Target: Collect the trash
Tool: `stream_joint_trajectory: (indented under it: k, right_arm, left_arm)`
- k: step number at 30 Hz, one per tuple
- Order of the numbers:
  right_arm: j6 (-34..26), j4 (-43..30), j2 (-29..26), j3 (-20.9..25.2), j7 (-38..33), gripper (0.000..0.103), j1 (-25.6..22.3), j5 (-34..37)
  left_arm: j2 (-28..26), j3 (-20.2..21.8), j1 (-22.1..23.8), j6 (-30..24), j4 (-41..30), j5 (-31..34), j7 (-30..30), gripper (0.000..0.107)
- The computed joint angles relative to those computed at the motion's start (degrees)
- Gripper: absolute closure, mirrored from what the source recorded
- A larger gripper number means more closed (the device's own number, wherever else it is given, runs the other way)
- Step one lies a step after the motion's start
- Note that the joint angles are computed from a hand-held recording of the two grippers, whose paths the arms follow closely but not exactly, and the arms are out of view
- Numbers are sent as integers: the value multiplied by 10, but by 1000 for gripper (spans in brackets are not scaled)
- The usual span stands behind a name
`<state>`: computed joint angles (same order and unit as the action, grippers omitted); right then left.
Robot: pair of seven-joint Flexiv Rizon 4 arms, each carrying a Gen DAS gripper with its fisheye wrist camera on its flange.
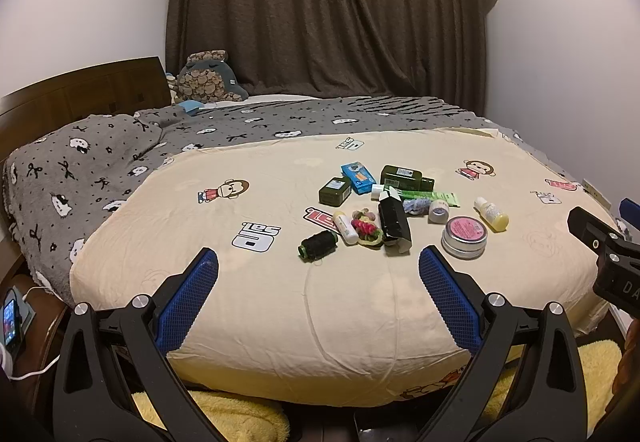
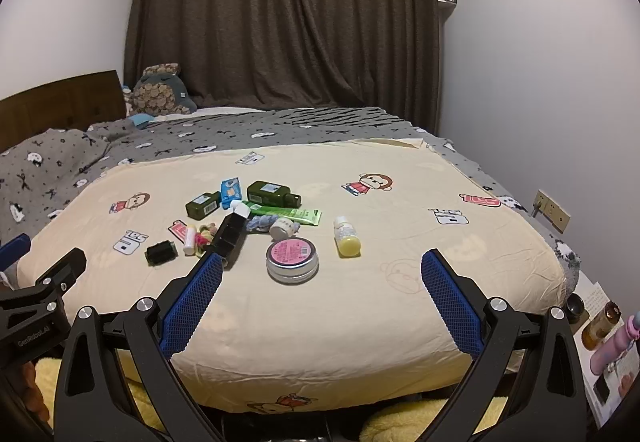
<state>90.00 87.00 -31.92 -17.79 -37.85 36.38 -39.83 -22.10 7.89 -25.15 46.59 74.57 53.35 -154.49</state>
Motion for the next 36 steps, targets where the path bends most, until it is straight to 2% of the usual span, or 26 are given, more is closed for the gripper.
stream_joint_trajectory:
  k: [6,10,11,13,20,24,29,33,35,36]
  right_arm:
    - [-2,-3,-2,-6,6,3,2,1]
    - [39,7,-10,-76,37,3,39,-7]
    - [49,7,-13,-81,32,3,41,-2]
    - [44,-2,-19,-49,5,3,20,14]
    - [-25,-62,-55,116,-106,3,-85,81]
    - [-48,-91,-81,148,-141,3,-99,109]
    - [-41,-141,-128,191,-190,3,-117,148]
    - [-84,-190,-160,223,-239,3,-124,169]
    - [-96,-209,-173,217,-247,4,-117,179]
    - [-105,-225,-184,228,-262,5,-120,185]
  left_arm:
    - [-1,-2,5,4,1,-8,5,12]
    - [0,-1,4,4,3,-7,11,12]
    - [-1,-1,5,7,4,-7,11,12]
    - [-1,1,7,18,7,-3,9,12]
    - [-23,8,24,43,6,-12,23,12]
    - [-37,11,48,76,15,-57,28,12]
    - [-57,24,57,97,13,-91,47,12]
    - [-85,28,67,90,-6,-124,108,12]
    - [-101,27,74,84,-18,-143,142,17]
    - [-110,26,78,82,-25,-155,158,17]
